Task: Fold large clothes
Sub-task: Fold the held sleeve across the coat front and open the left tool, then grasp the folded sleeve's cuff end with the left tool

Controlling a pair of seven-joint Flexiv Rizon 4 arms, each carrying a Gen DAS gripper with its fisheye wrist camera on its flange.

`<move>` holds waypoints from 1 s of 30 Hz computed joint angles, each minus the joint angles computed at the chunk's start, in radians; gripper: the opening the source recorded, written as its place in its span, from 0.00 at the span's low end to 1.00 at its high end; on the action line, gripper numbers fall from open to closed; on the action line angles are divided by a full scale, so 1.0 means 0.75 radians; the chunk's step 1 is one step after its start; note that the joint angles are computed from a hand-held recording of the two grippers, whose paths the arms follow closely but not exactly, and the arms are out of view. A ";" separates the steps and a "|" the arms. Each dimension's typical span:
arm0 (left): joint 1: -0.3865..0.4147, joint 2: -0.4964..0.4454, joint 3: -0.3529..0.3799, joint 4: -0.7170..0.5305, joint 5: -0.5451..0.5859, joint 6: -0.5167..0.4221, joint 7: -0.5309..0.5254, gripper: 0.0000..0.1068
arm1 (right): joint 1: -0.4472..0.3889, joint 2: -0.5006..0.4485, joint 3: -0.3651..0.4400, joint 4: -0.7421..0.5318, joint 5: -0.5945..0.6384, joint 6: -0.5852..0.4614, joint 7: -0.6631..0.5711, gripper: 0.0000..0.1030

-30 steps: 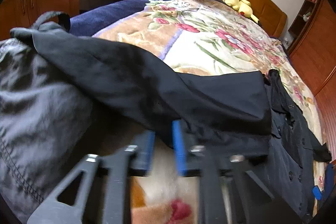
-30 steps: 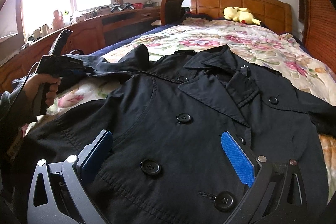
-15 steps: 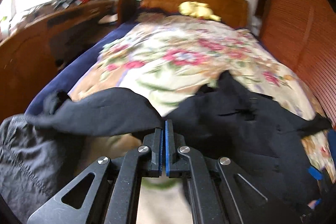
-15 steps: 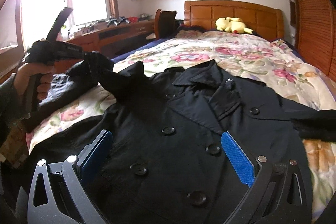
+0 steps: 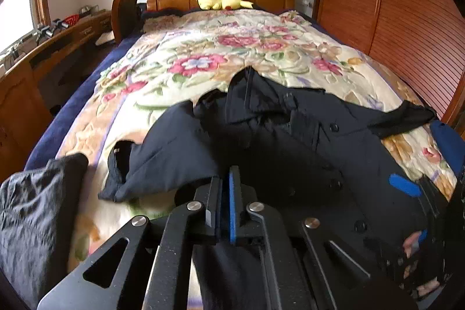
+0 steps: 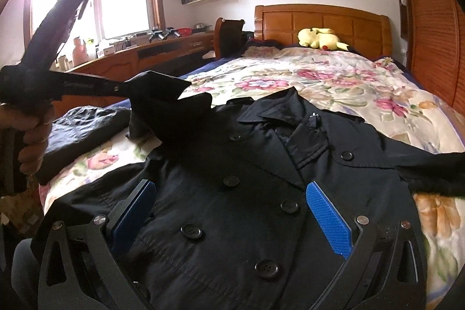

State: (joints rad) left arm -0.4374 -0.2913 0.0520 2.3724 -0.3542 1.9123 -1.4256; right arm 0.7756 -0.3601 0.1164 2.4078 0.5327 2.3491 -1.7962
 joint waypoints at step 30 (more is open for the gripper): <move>0.616 -0.269 -0.130 0.036 0.421 0.113 -0.306 0.71 | 0.167 0.003 -0.166 -0.088 0.134 -0.211 -0.146 1.00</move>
